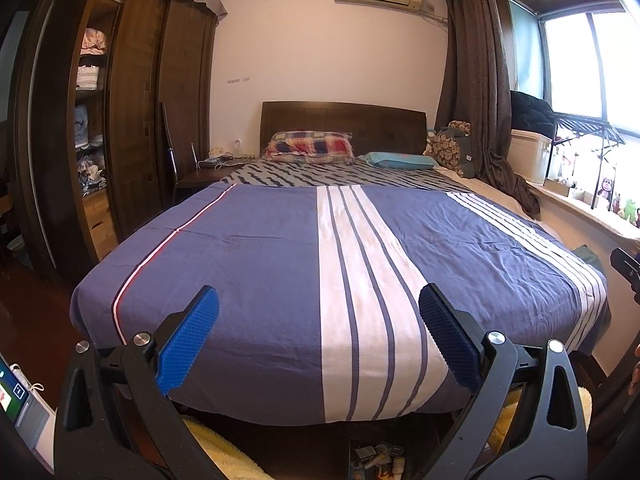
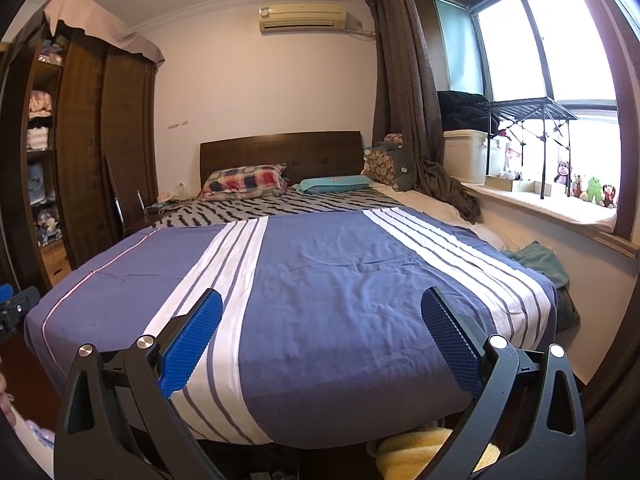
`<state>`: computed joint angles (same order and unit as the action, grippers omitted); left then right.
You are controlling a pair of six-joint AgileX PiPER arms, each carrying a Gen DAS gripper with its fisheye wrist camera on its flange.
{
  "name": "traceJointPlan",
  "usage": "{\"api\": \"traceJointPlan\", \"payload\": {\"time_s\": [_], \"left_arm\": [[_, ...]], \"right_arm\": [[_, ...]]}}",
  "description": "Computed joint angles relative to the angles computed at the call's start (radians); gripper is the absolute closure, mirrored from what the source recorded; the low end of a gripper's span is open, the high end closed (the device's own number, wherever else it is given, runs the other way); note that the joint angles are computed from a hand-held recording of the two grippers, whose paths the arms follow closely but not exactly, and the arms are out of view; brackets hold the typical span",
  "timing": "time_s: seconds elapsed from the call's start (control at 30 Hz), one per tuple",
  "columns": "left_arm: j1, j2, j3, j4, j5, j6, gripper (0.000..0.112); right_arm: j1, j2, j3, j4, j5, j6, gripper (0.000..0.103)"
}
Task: Collect trash
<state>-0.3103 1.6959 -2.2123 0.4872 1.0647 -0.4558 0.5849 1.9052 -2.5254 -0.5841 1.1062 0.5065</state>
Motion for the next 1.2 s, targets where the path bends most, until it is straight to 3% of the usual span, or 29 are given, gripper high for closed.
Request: {"api": "traceJointPlan", "payload": {"time_s": [0.4, 1.2], "left_arm": [[0.000, -0.003, 0.004, -0.002, 0.002, 0.007, 0.017], [0.001, -0.004, -0.026, -0.005, 0.023, 0.014, 0.017]], "right_arm": [[0.003, 0.030, -0.062, 0.013, 0.047, -0.018, 0.003], [0.003, 0.022, -0.047, 0.018, 0.041, -0.017, 0.003]]}}
